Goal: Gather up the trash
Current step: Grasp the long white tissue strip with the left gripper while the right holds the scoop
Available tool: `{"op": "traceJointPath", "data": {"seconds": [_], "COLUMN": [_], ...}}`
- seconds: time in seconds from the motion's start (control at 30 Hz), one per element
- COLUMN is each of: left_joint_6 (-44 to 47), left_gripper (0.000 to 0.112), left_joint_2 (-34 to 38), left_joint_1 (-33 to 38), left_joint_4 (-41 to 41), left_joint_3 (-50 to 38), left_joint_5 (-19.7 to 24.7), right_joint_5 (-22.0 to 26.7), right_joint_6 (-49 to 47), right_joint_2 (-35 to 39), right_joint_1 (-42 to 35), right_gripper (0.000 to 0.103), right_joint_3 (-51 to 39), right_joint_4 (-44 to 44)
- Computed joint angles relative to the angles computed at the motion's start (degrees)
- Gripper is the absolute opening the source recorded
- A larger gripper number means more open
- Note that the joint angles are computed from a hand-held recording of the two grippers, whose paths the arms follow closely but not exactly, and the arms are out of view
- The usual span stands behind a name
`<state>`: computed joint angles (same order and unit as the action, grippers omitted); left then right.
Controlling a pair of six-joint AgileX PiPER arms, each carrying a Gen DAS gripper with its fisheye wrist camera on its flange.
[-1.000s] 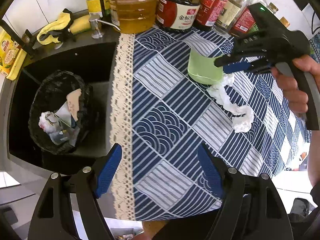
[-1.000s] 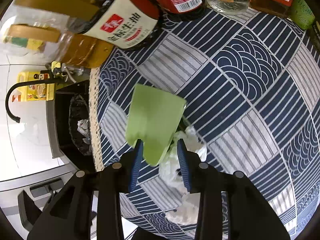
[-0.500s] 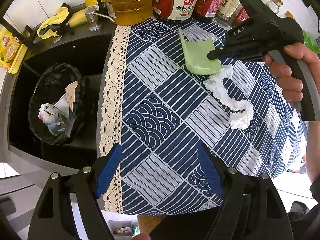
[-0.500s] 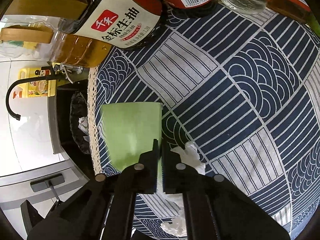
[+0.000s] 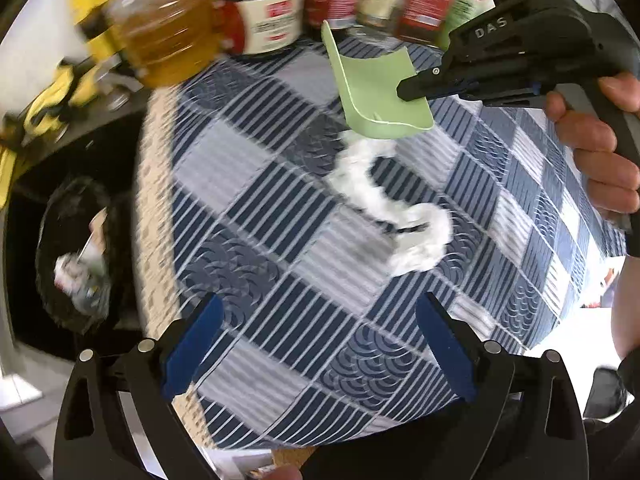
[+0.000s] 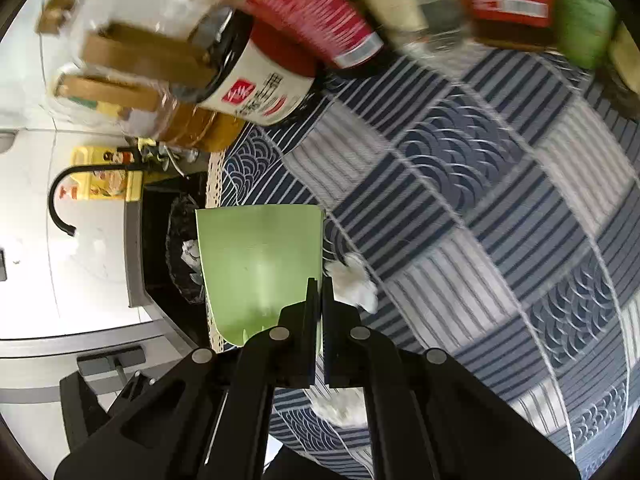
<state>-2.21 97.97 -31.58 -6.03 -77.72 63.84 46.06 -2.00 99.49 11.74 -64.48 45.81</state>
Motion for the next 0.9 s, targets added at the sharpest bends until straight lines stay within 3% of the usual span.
{"op": "traceJointPath", "data": {"seconds": [0.23, 0.47, 0.67, 0.9], "left_joint_6": [6.8, 12.6, 13.0, 15.8], "left_gripper": [0.096, 0.096, 0.096, 0.096], "left_joint_2": [5.3, 12.8, 19.7, 26.2], "left_joint_1": [-6.3, -9.5, -10.5, -9.4], "left_joint_4": [2.3, 2.8, 7.6, 6.8], "left_joint_3": [-4.4, -10.3, -15.3, -23.1], "left_joint_5": [-3.2, -2.3, -1.2, 2.9], "right_joint_5": [-0.3, 2.4, 4.7, 6.6], "right_joint_6": [-0.6, -2.3, -4.3, -4.6], "right_joint_2": [-13.6, -25.9, -31.9, -35.7], "right_joint_1": [-7.8, -18.9, -26.5, -31.1], "right_gripper": [0.003, 0.003, 0.003, 0.003], "right_joint_3": [13.0, 24.9, 31.6, 35.3], "right_joint_4": [-0.5, -1.0, -0.1, -0.4]}}
